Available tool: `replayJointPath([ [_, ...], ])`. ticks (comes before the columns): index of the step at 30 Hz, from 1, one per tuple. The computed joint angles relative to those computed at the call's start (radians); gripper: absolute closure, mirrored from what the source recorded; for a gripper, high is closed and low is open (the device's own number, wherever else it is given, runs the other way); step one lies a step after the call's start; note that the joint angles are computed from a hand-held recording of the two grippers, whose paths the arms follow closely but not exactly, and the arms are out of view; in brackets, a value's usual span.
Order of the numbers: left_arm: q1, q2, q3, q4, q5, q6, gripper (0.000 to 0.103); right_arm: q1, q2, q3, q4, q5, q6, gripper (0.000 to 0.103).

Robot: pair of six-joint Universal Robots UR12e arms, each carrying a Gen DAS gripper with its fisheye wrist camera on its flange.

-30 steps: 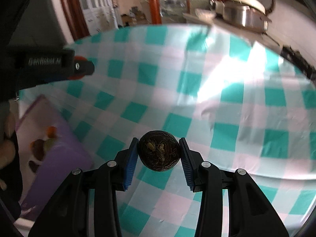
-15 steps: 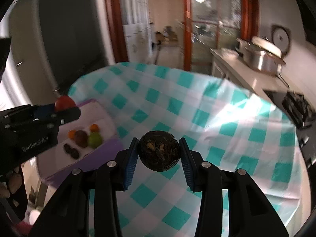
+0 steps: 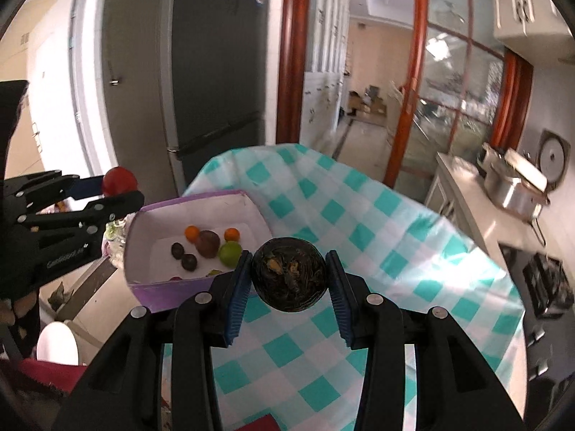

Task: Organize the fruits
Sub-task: 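Carry the dark fruit and the red tomato toward the purple box with both tools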

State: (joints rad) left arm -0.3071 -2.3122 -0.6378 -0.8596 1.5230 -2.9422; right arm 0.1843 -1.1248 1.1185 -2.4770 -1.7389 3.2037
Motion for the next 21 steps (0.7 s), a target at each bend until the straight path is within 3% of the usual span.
replayJointPath([
  [14, 0.029, 0.061, -0.084, 0.112, 0.064, -0.056, 0.063, -0.008, -0.092, 0.109, -0.073, -0.049, -0.037, 0.061],
  [21, 0.043, 0.084, -0.126, 0.107, 0.075, -0.089, 0.063, -0.021, -0.113, 0.143, -0.086, -0.062, -0.043, 0.061],
])
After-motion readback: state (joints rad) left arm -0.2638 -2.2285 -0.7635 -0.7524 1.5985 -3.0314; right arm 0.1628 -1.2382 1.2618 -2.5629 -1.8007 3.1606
